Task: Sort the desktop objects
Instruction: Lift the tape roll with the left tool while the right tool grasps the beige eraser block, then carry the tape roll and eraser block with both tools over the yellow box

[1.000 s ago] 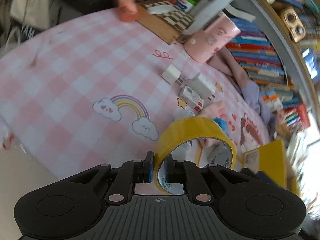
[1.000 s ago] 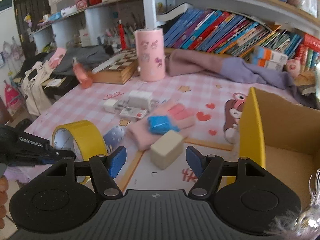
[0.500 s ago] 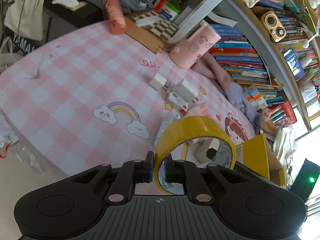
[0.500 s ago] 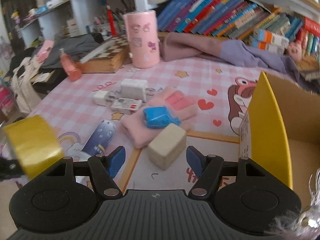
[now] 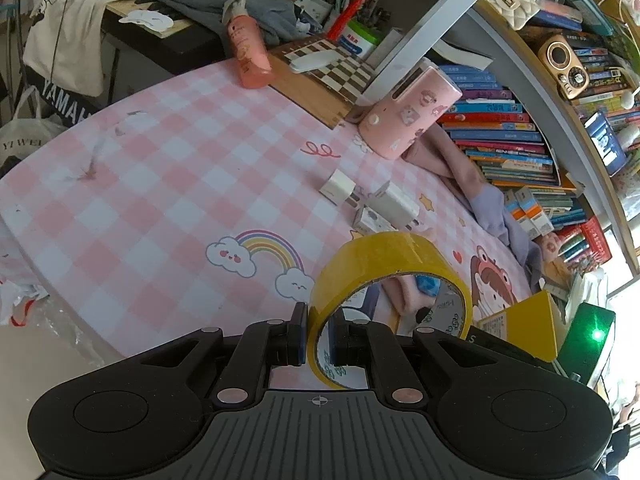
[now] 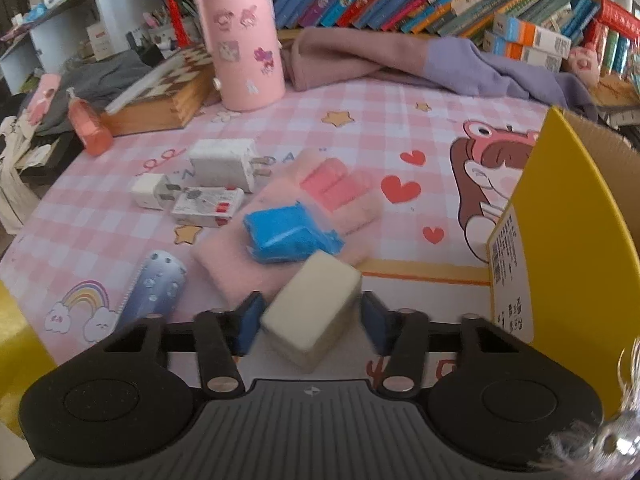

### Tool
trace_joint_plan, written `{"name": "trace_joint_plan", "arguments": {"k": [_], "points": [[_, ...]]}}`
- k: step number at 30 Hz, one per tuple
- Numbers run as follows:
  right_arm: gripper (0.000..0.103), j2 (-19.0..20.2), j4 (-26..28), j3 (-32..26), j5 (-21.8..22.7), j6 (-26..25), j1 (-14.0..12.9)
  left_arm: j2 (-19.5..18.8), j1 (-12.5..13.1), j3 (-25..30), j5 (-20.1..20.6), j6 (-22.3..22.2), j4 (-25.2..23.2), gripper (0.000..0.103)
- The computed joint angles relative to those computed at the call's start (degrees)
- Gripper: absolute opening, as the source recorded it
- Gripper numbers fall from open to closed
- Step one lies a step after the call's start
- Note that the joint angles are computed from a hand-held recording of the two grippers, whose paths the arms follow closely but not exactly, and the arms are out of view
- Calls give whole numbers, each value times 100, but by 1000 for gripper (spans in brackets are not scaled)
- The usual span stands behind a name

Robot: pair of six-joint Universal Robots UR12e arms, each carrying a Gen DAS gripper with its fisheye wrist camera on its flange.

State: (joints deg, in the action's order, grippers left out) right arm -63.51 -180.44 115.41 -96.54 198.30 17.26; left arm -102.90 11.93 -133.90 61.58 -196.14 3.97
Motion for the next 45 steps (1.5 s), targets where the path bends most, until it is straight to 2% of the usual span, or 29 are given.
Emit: {"name": "trace_joint_plan", "arguments": {"k": [7, 12, 20, 26, 31, 37, 45], "points": [[29, -95, -314, 159, 195, -66, -41, -11, -6, -57, -59, -41, 200, 9], [27, -275, -793, 363, 187, -180, 9, 39, 47, -131, -223, -19, 341, 8], [27, -702, -1363, 753, 212, -324, 152, 300, 222, -348, -553, 442, 401, 8], [27, -930, -1543, 998, 122, -225, 322, 527, 335, -572, -609, 923, 366, 9], [27, -1062, -1612, 1207, -137, -87, 546, 780, 469, -826, -732, 1492, 215, 9], [26, -1236, -1458, 1451, -452, 238, 840, 1195, 652, -1168, -838, 2183, -123, 9], [26, -1361, -1467, 1646, -597, 490, 1154, 1697, 1000, -1511, -1015, 2649, -455, 9]]}}
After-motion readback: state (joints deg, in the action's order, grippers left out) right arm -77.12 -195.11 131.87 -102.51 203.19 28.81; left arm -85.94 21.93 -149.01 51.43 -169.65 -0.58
